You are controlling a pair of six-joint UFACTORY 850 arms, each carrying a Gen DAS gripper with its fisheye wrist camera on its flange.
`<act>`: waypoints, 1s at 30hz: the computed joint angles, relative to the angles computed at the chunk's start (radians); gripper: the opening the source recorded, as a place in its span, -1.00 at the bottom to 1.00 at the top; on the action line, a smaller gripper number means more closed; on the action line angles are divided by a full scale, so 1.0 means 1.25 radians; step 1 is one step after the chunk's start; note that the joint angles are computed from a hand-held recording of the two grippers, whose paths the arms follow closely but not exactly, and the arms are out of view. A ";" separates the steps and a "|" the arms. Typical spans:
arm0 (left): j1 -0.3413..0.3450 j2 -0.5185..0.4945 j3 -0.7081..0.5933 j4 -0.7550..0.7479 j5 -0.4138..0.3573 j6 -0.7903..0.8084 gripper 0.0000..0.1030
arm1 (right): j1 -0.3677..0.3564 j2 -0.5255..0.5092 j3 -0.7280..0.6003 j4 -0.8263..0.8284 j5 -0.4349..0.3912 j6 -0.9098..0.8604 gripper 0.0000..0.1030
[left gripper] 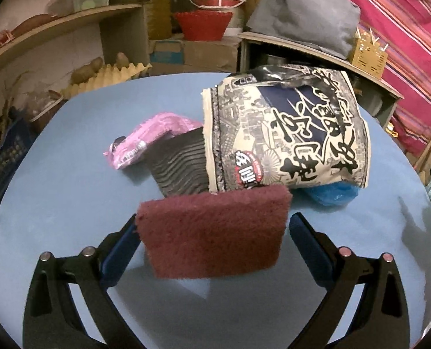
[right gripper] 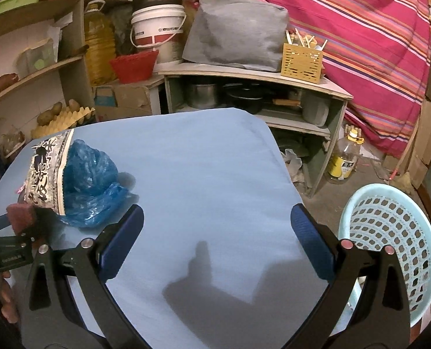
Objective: Collect trash
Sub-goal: 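Move the left tool back to the table and grasp the maroon scouring pad, then grasp the printed snack bag with the right tool while the left tool holds the pad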
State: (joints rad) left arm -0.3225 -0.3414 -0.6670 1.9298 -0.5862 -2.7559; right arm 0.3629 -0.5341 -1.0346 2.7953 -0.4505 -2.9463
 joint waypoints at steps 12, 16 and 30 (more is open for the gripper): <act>-0.010 0.103 0.089 0.014 -0.026 0.011 0.61 | 0.058 0.022 0.037 0.045 -0.016 -0.064 0.91; -0.023 0.171 0.146 -0.029 -0.071 0.040 0.61 | 0.086 0.024 0.046 0.054 -0.020 -0.084 0.91; 0.037 0.358 0.306 -0.111 -0.132 0.045 0.61 | 0.201 -0.004 0.025 0.106 0.022 -0.132 0.91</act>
State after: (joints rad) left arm -0.2760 0.1066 -0.2849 1.7905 -0.7515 -2.6992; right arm 0.6139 -0.5391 -1.0038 2.9277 -0.4236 -3.1119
